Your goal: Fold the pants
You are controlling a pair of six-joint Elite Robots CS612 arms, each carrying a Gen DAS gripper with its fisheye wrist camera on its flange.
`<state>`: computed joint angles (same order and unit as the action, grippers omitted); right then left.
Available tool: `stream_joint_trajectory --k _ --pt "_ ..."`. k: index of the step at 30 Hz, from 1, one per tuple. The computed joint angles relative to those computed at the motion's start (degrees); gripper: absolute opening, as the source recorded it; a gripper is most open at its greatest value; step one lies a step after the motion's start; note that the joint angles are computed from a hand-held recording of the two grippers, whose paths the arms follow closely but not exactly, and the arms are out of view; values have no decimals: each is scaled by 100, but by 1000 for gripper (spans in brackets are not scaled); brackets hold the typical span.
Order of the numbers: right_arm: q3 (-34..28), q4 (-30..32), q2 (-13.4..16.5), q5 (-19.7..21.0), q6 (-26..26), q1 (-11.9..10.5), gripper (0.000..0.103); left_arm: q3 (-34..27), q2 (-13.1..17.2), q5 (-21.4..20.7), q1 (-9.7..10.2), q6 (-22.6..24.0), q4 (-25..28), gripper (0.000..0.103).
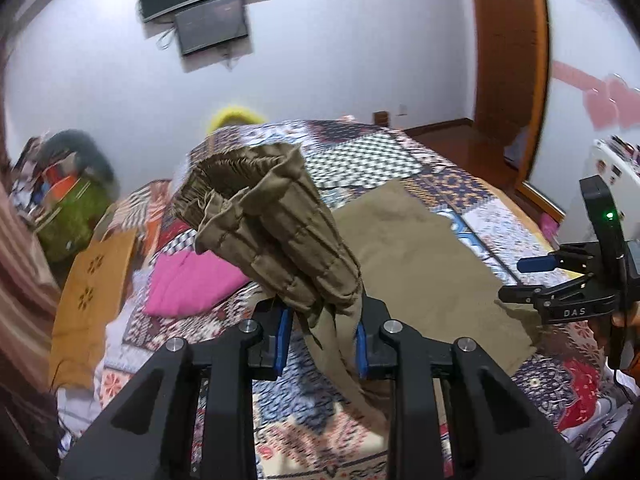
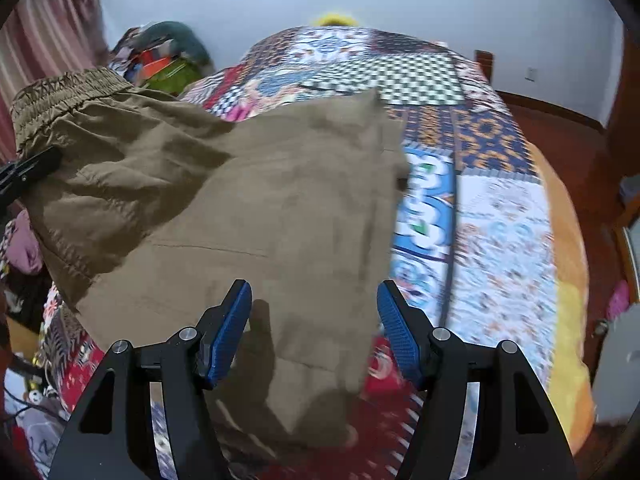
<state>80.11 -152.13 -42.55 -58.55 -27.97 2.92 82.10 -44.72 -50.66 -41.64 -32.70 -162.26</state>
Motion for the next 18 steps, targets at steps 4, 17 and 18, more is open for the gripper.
stream_joint_trajectory --k 4,17,18 --pt "130 -33 -51 -63 88 -46 61 -218 126 -144 -21 379 -102 22" --pt "161 36 -10 -98 297 -67 61 -792 430 -1131 13 877 24 18" --pt "167 8 -14 -90 334 -72 61 -844 461 -1245 19 885 63 18"
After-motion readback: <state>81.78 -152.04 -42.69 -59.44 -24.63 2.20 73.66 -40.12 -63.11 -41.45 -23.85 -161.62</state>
